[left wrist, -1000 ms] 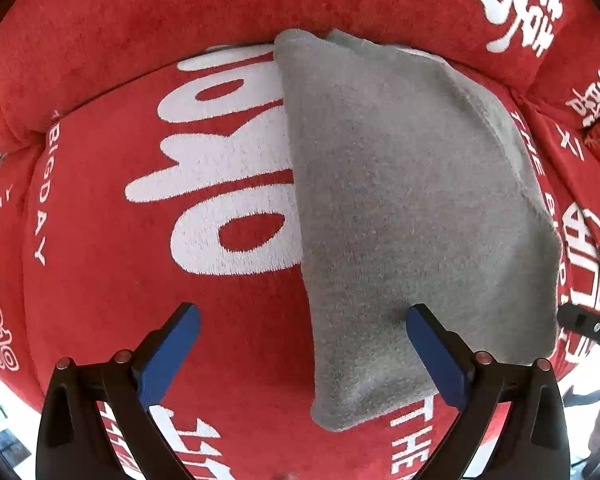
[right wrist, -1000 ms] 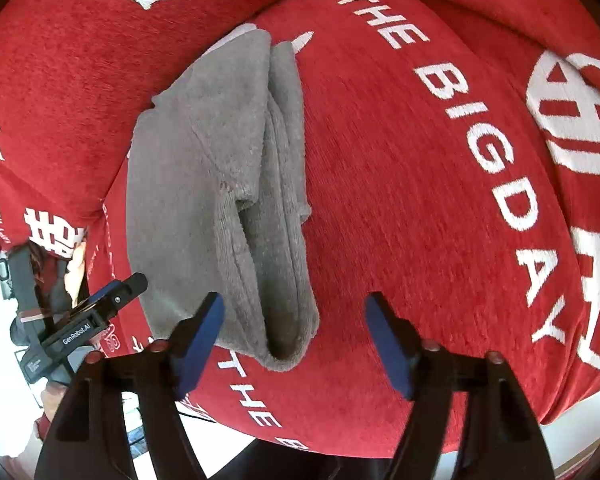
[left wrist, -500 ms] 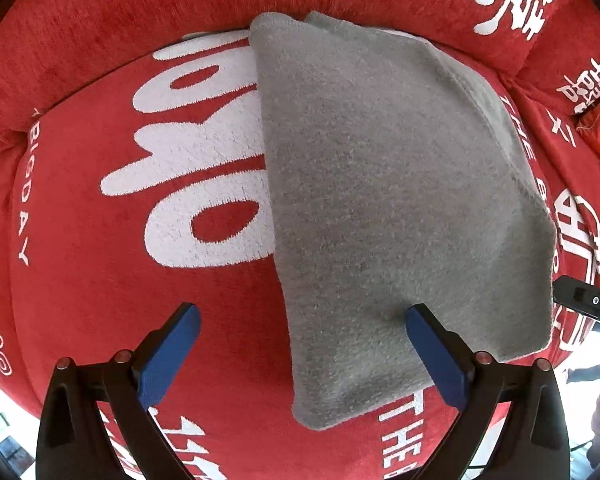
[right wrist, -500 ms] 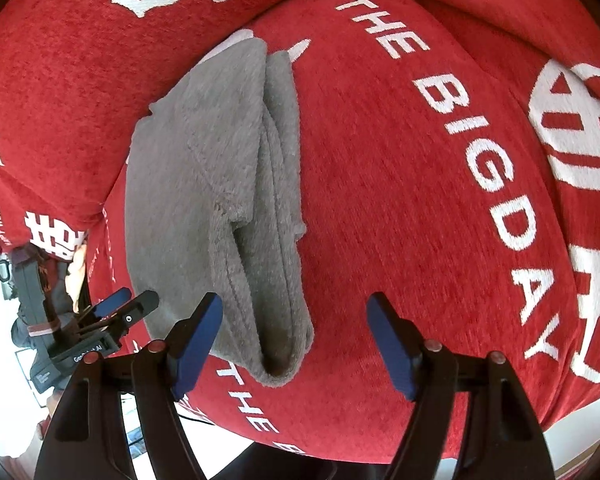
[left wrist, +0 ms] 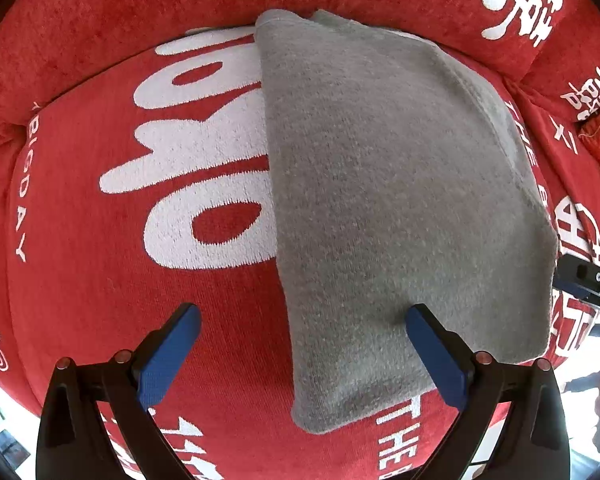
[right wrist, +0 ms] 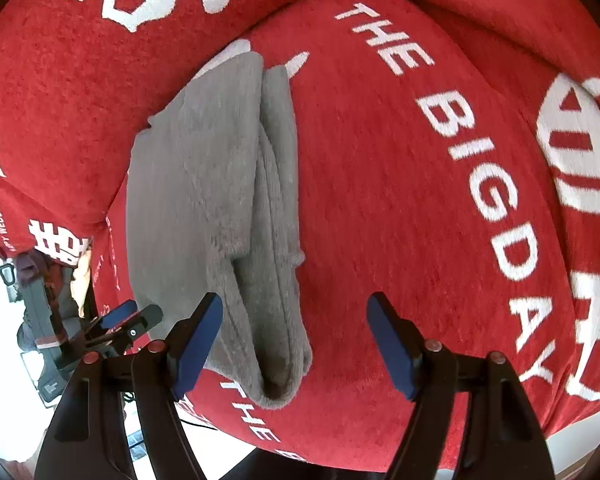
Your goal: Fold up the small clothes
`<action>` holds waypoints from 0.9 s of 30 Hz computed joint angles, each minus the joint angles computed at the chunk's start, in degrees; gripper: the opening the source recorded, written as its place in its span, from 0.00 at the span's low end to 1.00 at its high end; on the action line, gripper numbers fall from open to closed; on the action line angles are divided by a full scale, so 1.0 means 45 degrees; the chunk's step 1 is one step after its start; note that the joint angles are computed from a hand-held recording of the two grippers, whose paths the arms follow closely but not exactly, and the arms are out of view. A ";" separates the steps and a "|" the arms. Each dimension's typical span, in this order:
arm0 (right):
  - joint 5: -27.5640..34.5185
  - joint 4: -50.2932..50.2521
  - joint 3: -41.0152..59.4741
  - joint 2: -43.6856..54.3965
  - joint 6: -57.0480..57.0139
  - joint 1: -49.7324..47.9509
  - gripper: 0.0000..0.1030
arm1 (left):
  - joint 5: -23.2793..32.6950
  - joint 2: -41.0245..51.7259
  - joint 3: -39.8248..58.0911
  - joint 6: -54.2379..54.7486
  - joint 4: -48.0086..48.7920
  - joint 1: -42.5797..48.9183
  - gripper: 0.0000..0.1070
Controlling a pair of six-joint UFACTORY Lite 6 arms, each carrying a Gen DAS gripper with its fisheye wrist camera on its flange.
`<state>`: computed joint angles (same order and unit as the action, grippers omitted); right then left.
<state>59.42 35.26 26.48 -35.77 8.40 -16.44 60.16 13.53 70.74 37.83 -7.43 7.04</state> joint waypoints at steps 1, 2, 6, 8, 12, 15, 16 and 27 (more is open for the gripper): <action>-0.0016 0.0041 0.0077 0.0151 -0.0176 -0.0127 0.75 | 0.0049 0.0063 0.0078 0.0035 -0.0038 0.0029 0.96; -0.0036 0.0092 0.0133 0.0273 -0.0323 -0.0229 0.75 | 0.0130 0.0182 0.0227 0.0089 -0.0111 0.0074 0.96; -0.0150 0.0398 0.0483 0.0969 -0.1153 -0.0746 0.75 | 0.0905 0.1135 0.1495 0.0511 -0.1017 0.0631 0.96; -0.0219 0.0567 0.0629 0.1323 -0.1597 -0.0966 0.75 | 0.1231 0.1776 0.2299 0.0525 -0.1331 0.0836 0.96; -0.0445 0.0978 0.1062 0.2486 -0.2832 -0.1428 0.75 | 0.2260 0.3350 0.4212 0.0895 -0.2148 0.1144 0.96; -0.0580 0.1825 0.1288 0.3319 -0.4229 -0.2110 0.75 | 0.3220 0.4525 0.5230 0.1212 -0.2392 0.1105 0.96; -0.0597 0.2284 0.1321 0.3659 -0.4826 -0.2390 0.75 | 0.3252 0.4589 0.5148 0.1381 -0.2373 0.1058 0.96; 0.0066 0.6215 0.2204 0.8361 -1.0790 -0.3740 0.76 | 0.3623 0.5018 0.4649 0.1820 -0.3743 0.0387 0.96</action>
